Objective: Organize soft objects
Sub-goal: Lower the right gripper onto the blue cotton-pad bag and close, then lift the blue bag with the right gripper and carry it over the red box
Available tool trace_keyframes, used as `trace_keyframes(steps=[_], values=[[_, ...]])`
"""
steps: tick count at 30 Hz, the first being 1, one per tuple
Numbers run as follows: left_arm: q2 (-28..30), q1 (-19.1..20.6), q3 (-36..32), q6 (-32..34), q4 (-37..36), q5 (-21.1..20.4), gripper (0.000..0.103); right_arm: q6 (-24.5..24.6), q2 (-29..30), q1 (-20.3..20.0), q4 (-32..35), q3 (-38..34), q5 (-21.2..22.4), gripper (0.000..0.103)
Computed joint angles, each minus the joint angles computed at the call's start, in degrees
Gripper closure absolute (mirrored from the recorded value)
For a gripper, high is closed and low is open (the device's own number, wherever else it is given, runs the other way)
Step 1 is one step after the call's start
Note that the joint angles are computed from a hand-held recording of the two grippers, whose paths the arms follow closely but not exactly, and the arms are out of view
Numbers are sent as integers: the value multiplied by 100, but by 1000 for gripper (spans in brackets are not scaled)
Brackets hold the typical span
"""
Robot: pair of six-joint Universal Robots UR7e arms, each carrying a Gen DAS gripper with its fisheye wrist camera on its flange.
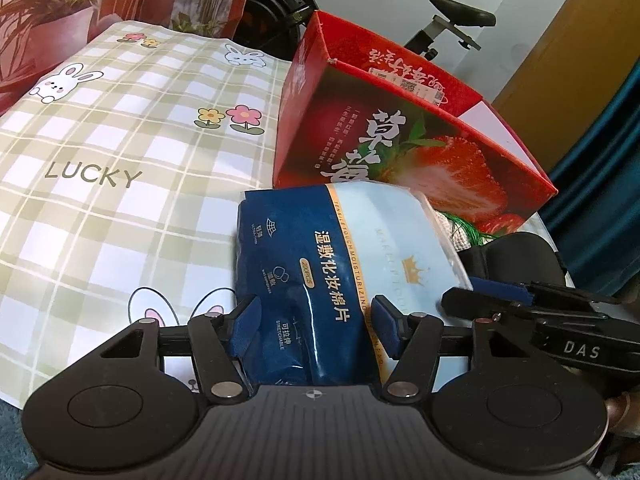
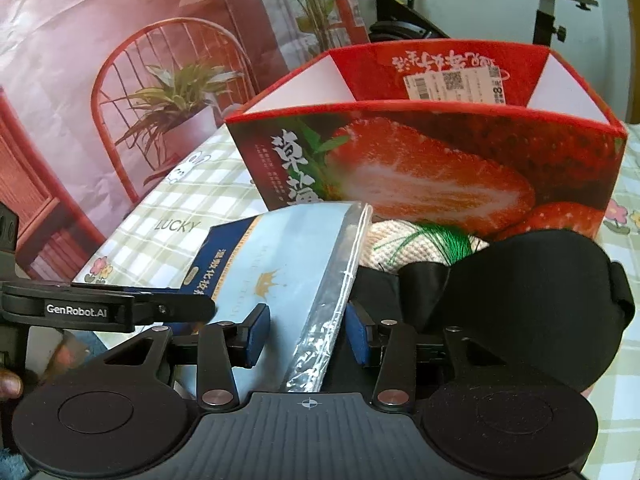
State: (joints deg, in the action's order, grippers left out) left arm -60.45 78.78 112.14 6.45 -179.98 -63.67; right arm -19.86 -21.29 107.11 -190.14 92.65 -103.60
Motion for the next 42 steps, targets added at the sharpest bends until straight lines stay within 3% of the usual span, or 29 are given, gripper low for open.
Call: trace_keyframes(steps=[10, 14, 29, 36, 39, 42], values=[[-1, -3, -6, 6, 36, 18, 40, -284, -76, -10, -265, 119, 398, 85], [5, -1, -7, -5, 27, 15, 40, -302, -65, 1, -184, 92, 327, 97], [44, 64, -26, -334, -223, 225, 36, -175, 2, -13, -20, 25, 70, 97], [40, 163, -130, -534, -11, -122, 36, -114, 29, -16, 50, -18, 7, 97], [-4, 197, -107, -564, -38, -344, 43, -157, 15, -19, -24, 18, 59, 97], [-27, 183, -62, -468, -140, -488, 44, -194, -39, -41, -134, 89, 228, 97]])
